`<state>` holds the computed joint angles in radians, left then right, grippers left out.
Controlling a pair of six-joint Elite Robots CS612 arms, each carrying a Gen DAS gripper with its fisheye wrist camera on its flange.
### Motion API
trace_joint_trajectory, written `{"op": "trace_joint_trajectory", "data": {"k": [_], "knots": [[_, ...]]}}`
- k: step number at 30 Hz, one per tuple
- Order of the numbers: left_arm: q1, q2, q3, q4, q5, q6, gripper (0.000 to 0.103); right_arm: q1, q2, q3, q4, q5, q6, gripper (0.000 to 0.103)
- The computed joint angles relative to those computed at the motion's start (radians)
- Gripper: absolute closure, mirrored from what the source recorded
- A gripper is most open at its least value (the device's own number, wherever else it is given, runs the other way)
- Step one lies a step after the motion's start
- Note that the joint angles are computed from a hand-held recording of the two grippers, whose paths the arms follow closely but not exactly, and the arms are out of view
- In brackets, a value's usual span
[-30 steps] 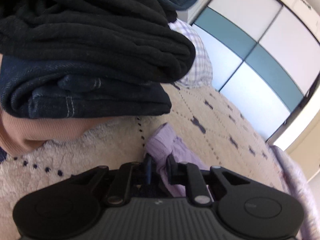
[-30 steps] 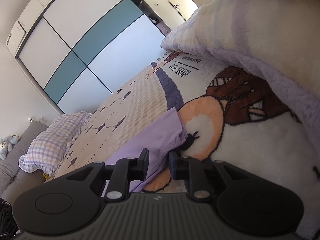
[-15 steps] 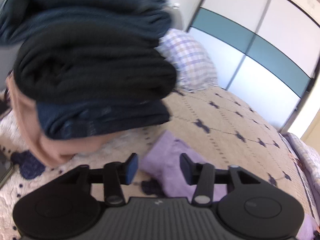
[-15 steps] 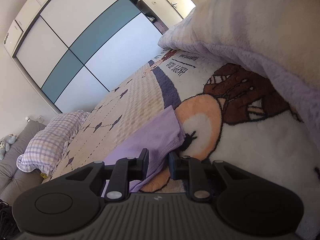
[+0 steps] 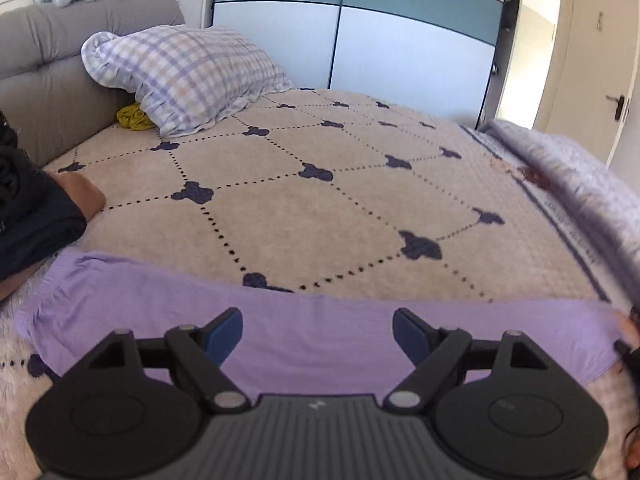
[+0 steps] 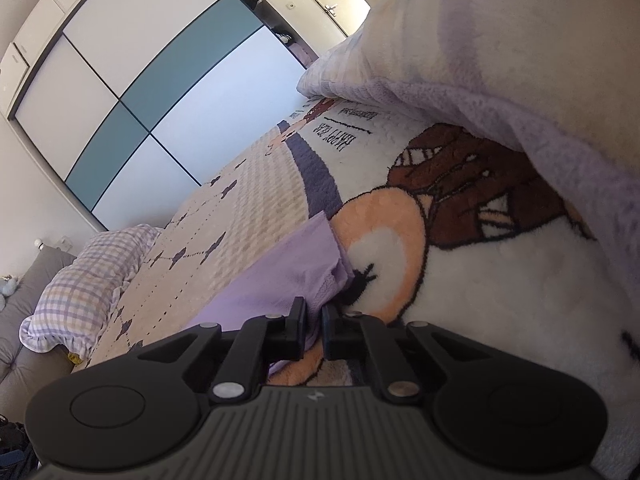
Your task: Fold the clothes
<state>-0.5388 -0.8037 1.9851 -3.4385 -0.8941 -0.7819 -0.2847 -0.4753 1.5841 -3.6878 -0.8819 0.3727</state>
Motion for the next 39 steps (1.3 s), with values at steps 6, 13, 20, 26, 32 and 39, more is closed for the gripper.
{"op": "trace_joint_trajectory", "data": {"k": [6, 13, 20, 26, 32, 39], "knots": [[0.047, 0.046, 0.066, -0.102, 0.006, 0.073, 0.019, 0.003, -0.001, 0.006, -0.016, -0.015, 0.001, 0.099], [0.058, 0.121, 0.074, -0.310, 0.008, 0.116, 0.009, 0.010, -0.009, 0.020, -0.037, -0.051, -0.027, 0.098], [0.071, 0.146, 0.079, -0.431, -0.035, 0.109, 0.006, 0.047, -0.019, 0.061, -0.223, -0.178, -0.194, 0.093], [0.072, 0.150, 0.076, -0.443, -0.039, 0.112, 0.005, 0.055, -0.014, 0.048, -0.310, -0.151, -0.181, 0.098], [0.074, 0.155, 0.075, -0.456, -0.043, 0.110, 0.005, 0.099, -0.064, 0.104, -0.253, -0.112, -0.410, 0.098], [0.070, 0.149, 0.069, -0.409, -0.028, 0.123, 0.004, 0.017, -0.098, 0.154, -0.043, -0.143, 0.050, 0.050]]}}
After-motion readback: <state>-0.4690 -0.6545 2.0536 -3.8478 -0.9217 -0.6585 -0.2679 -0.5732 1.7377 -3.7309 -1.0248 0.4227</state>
